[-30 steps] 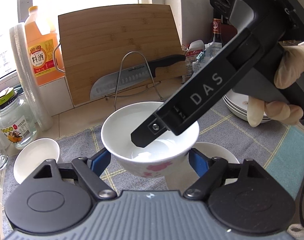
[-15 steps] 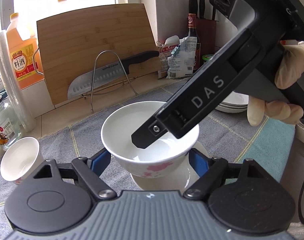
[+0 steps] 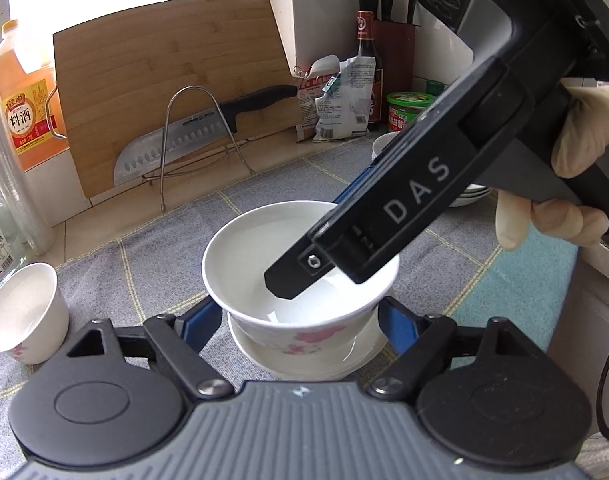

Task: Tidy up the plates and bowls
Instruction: 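Lower the pink-flower bowl into the plain white bowl with the right tool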

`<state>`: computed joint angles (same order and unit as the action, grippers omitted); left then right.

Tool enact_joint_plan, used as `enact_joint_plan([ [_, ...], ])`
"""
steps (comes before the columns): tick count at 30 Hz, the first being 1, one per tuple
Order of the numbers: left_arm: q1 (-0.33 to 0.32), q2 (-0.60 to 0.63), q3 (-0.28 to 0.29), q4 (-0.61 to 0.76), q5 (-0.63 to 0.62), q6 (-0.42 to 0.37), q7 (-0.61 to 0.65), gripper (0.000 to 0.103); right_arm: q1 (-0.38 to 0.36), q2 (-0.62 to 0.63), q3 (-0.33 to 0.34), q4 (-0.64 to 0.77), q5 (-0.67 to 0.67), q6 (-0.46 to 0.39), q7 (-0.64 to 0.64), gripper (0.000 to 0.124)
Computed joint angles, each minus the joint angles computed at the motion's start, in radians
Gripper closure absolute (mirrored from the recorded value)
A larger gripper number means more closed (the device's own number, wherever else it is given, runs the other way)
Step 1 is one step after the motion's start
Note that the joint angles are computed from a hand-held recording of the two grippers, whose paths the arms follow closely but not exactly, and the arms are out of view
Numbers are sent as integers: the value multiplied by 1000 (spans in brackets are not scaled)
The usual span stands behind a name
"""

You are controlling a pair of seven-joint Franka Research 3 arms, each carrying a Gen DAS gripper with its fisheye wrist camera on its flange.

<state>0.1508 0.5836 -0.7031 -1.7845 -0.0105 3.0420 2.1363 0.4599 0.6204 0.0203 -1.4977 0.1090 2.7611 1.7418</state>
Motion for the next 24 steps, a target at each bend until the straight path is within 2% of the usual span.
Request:
enact_joint_plan([
  [17,-35,1,37,12,-21,-42,24,18,4,0,-1,-20,-1,0,8,40],
  [24,-33,8,33,17,-39,-44,43,18,7,5,-6,-14,-7,-6,12,40],
])
